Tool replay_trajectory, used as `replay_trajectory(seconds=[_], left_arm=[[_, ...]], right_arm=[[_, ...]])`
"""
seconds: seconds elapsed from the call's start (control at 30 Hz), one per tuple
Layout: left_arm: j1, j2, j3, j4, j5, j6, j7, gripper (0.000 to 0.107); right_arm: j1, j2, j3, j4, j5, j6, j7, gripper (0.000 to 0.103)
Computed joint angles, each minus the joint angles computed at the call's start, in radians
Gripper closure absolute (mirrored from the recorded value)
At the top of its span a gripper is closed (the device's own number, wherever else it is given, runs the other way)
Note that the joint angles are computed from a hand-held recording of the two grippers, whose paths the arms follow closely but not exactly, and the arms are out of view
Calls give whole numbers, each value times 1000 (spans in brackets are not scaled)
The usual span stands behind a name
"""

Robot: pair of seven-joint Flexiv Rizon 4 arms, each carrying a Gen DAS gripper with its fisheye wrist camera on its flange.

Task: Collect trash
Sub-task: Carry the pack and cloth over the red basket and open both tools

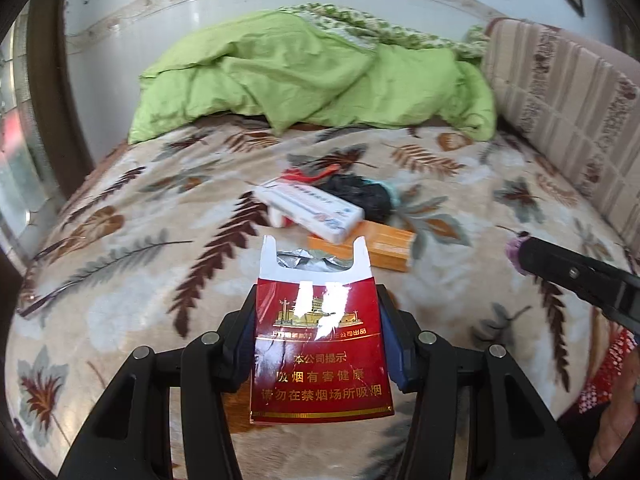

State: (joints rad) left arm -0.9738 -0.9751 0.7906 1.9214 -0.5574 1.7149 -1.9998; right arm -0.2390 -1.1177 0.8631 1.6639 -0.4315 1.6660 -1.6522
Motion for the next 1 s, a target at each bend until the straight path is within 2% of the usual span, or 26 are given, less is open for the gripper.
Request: replay_trajectory(seconds=[0.2,0.3,0.57,0.77,1.0], left_arm=[[146,97,-219,2,71,150,103,55],[143,103,-247,-21,60,150,162,55],[163,121,-370,-111,49,145,323,55],[180,112,-461,-226,70,95,435,55],[300,72,-671,-423,203,-36,483,55]], right_arm=[[-95,-13,78,28,28,-38,0,65],[-163,-21,133,46,55,-75,-15,65],[-329,28,172,129,103,-42,-33,65],[-461,97,131,204,100,25,19,65],[-565,167,39,255,78,67,134,65]])
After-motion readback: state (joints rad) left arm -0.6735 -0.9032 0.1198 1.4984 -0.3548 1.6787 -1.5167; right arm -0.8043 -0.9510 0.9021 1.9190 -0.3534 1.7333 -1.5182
